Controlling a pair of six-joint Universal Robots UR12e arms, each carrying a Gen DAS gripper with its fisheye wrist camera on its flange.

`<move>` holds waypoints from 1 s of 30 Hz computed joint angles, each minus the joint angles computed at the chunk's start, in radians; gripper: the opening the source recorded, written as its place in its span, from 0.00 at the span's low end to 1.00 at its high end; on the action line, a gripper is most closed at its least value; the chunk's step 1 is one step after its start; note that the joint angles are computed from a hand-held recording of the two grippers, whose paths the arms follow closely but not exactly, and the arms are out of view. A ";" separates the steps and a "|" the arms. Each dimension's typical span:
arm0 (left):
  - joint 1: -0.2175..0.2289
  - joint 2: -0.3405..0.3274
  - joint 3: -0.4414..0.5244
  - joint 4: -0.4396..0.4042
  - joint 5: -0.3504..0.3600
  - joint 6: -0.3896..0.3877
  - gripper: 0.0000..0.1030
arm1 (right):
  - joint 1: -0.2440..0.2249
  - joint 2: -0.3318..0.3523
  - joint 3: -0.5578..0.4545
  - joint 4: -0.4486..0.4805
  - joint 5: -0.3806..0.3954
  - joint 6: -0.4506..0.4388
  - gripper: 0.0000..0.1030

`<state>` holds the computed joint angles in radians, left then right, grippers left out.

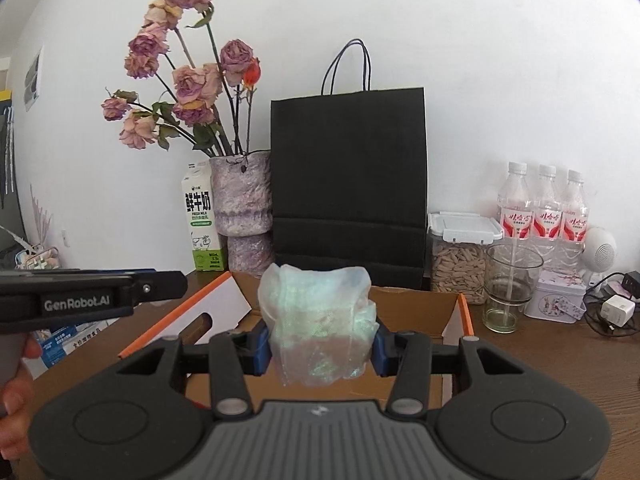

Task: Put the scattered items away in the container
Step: 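Carry the cap and bag into the cardboard box and open both tools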

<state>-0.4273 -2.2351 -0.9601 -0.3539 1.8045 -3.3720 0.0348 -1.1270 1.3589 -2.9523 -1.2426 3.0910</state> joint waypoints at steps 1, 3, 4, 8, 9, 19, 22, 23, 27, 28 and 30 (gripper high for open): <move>0.003 -0.014 0.020 -0.022 -0.002 -0.007 0.28 | 0.002 0.011 -0.015 0.016 -0.005 -0.001 0.44; 0.010 -0.037 0.057 -0.078 -0.019 -0.025 0.28 | 0.006 0.031 -0.047 0.071 -0.031 -0.019 0.44; 0.016 -0.043 0.064 -0.097 -0.036 -0.043 0.28 | 0.008 0.038 -0.059 0.102 -0.050 -0.021 0.44; 0.029 -0.053 0.074 -0.183 -0.066 -0.079 0.28 | 0.008 0.057 -0.080 0.182 -0.069 -0.033 0.44; 0.030 -0.056 0.078 -0.197 -0.067 -0.078 0.28 | 0.008 0.060 -0.082 0.193 -0.070 -0.040 0.44; 0.023 -0.070 0.109 -0.315 -0.051 -0.051 0.46 | 0.021 0.060 -0.083 0.269 -0.115 -0.085 0.78; 0.015 -0.068 0.104 -0.294 -0.023 -0.032 0.87 | 0.020 0.059 -0.084 0.273 -0.123 -0.084 0.94; 0.012 -0.066 0.099 -0.277 -0.011 -0.024 1.00 | 0.021 0.059 -0.087 0.281 -0.132 -0.078 0.95; -0.002 -0.068 0.102 -0.253 0.050 0.021 1.00 | 0.018 0.056 -0.090 0.294 -0.134 -0.055 0.97; -0.004 -0.068 0.101 -0.242 0.055 0.023 1.00 | 0.018 0.054 -0.088 0.289 -0.133 -0.056 0.97; -0.003 -0.067 0.101 -0.241 0.052 0.019 1.00 | 0.016 0.048 -0.080 0.276 -0.128 -0.060 0.98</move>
<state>-0.4305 -2.3022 -0.8592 -0.5952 1.8567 -3.3527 0.0512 -1.0790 1.2793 -2.6768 -1.3710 3.0306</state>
